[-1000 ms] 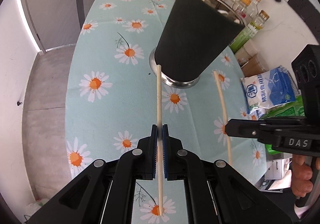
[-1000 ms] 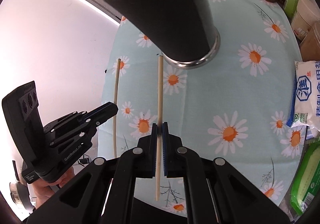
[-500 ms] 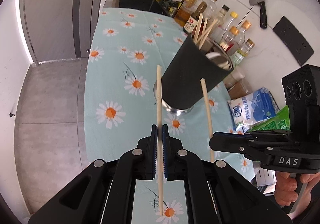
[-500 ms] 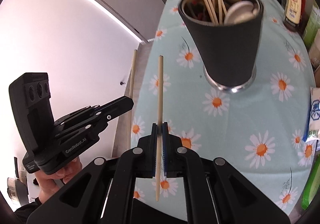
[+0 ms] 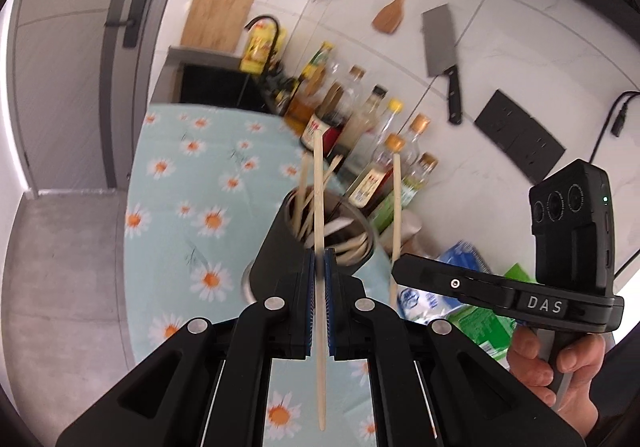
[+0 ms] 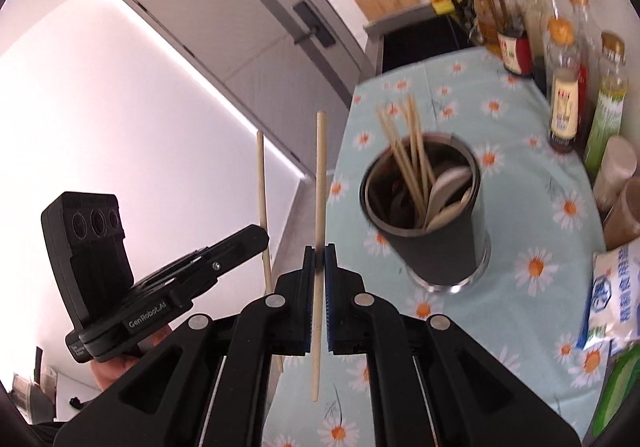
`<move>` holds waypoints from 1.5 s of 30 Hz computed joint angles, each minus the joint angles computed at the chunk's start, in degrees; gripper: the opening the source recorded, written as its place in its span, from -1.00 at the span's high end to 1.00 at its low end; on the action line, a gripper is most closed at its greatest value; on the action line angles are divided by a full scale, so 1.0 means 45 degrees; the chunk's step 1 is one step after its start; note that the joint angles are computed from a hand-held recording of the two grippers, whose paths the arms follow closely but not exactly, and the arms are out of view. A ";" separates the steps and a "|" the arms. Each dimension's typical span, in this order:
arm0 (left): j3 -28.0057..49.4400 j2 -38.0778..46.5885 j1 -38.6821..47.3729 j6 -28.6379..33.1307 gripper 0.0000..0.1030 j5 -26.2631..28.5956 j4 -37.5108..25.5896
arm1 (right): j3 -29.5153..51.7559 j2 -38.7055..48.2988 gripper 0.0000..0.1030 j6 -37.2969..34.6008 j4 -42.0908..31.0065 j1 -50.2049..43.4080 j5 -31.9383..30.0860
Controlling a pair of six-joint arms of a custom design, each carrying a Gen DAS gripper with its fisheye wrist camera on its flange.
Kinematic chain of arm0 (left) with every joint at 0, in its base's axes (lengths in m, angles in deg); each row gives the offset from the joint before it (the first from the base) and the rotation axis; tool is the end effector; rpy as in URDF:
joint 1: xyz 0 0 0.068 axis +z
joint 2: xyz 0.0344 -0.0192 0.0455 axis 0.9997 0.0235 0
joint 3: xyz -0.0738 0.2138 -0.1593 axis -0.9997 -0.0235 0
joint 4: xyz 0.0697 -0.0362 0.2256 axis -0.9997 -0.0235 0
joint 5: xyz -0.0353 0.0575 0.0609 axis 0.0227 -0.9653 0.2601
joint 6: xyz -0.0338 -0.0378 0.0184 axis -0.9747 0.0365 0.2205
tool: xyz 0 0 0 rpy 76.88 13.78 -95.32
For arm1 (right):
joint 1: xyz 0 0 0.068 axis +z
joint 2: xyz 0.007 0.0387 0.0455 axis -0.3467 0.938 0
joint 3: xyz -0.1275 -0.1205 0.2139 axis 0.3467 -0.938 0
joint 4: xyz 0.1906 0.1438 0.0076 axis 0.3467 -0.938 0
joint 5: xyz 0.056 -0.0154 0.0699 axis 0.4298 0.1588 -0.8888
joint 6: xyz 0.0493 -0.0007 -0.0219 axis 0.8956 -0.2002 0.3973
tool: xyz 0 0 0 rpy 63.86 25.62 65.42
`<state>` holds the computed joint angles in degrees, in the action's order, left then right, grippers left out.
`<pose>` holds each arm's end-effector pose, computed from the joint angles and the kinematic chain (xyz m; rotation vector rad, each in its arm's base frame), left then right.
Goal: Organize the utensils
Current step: 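Lift both chopsticks up and carry them over the black cup, then open both tools to drop the chopsticks into the black cup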
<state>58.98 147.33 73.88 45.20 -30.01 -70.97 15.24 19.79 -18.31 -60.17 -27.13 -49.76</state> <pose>0.3796 -0.1269 0.2527 0.9269 2.1697 -1.0055 0.2540 -0.0183 0.2935 0.5075 2.1869 0.5982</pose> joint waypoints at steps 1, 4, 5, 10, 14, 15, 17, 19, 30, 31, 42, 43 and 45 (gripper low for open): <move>-0.0006 -0.0075 -0.0080 -0.0271 0.93 0.0212 0.0379 | 0.0010 -0.0129 0.89 -0.0066 0.0186 -0.0183 -0.0012; 0.0119 -0.0088 -0.0237 -0.0941 0.93 0.0748 0.1252 | 0.0328 -0.0267 0.89 -0.0295 0.0300 -0.0629 -0.0082; 0.0155 -0.0081 -0.0285 -0.1088 0.93 0.0835 0.1432 | 0.0403 -0.0315 0.89 -0.0364 0.0348 -0.0866 -0.0232; 0.1038 0.0414 -0.0547 -0.1597 0.93 0.1346 0.2101 | 0.0386 -0.0394 0.89 -0.0653 0.1285 -0.1054 0.0599; 0.1237 0.0663 -0.0728 -0.2349 0.93 0.1572 0.3663 | 0.0259 -0.0441 0.89 -0.1033 0.2187 -0.0889 0.1204; 0.1065 0.0649 -0.0752 -0.2690 0.93 0.1427 0.4337 | 0.0262 -0.0398 0.89 -0.1105 0.2446 -0.0859 0.1393; 0.1248 0.0831 -0.0830 -0.3122 0.93 0.1174 0.4929 | 0.0239 -0.0239 0.89 -0.1178 0.3006 -0.0850 0.1746; 0.1553 0.1186 -0.0863 -0.3756 0.93 0.1240 0.5554 | 0.0367 0.0052 0.89 -0.1212 0.3372 -0.1013 0.1708; 0.2452 0.2652 -0.1287 -0.4993 0.93 0.1194 0.7580 | 0.0300 0.1271 0.89 -0.1714 0.5243 -0.1249 0.2896; 0.2522 0.2771 -0.1330 -0.4841 0.93 0.1251 0.7496 | 0.0163 0.1398 0.89 -0.1747 0.5414 -0.1184 0.3156; 0.2129 0.3885 -0.1706 -0.3764 0.92 0.1030 0.7831 | -0.0911 0.2410 0.89 -0.0959 0.6430 -0.1144 0.2997; 0.2079 0.3933 -0.1726 -0.3710 0.92 0.0980 0.7818 | -0.0969 0.2419 0.89 -0.0930 0.6450 -0.1099 0.3010; 0.1911 0.3965 -0.1730 -0.3613 0.92 0.0944 0.7835 | -0.1091 0.2431 0.89 -0.0905 0.6464 -0.1021 0.3127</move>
<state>67.58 165.17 66.10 28.94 -25.76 -35.71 10.33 30.73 -22.38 -31.08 -31.73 -35.69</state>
